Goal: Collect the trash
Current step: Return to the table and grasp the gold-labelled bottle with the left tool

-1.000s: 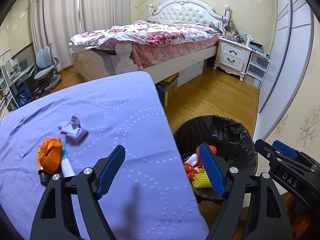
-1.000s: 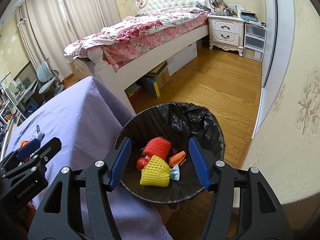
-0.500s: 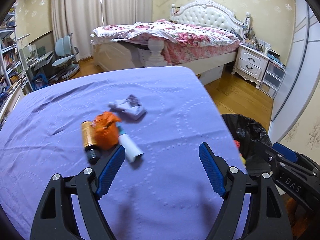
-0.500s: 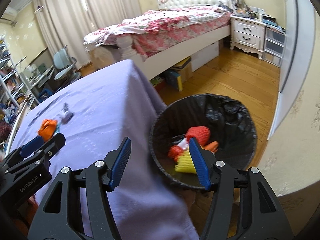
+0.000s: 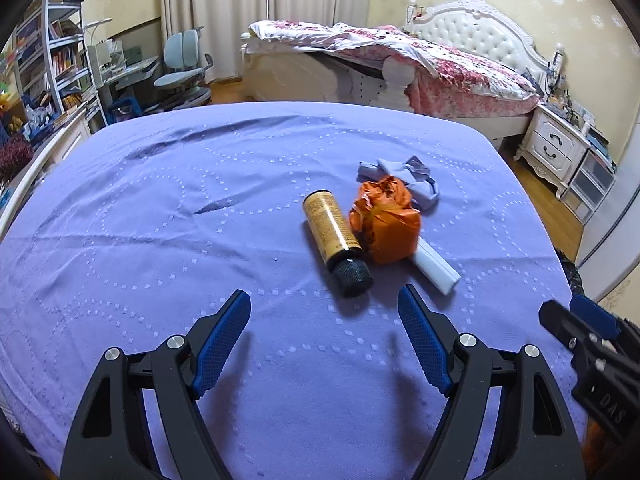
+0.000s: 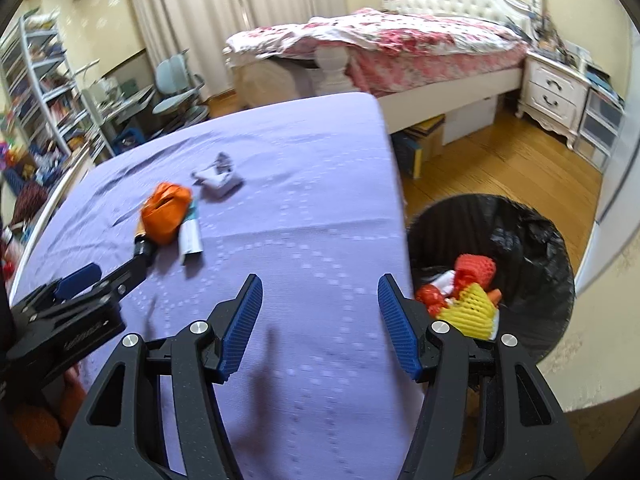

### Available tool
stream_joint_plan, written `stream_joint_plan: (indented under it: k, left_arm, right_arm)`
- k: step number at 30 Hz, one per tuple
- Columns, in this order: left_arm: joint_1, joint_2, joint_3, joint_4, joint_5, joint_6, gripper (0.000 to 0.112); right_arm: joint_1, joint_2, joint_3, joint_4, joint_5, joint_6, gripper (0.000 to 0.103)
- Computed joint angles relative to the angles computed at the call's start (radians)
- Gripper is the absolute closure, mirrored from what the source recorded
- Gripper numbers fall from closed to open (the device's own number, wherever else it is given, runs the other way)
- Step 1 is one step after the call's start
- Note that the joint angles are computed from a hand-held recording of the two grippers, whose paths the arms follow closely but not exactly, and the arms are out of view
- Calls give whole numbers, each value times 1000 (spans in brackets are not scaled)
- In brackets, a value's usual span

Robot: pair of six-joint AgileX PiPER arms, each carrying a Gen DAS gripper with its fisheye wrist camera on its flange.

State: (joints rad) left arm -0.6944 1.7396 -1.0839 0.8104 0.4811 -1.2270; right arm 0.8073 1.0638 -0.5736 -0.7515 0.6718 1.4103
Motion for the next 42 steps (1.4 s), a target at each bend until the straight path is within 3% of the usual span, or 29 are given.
stream_joint_plan:
  k: [16,22,27,42]
  left_arm:
    - [64,66,-95,-98,10,106,36]
    - [89,90,-128,-172,-1,209,55]
    - [103,80,-110,-191,-29,268,84]
    - [145,-39,64,-138,-97,235,84]
  right_arm:
    - [4,94,-53,13,-28,-20,44]
    - [-9,130,-77,17,-48,-46,44]
    - [-6,160,-100,19,-56,-57,44]
    - [37,266,-192,24,-75,-88,44]
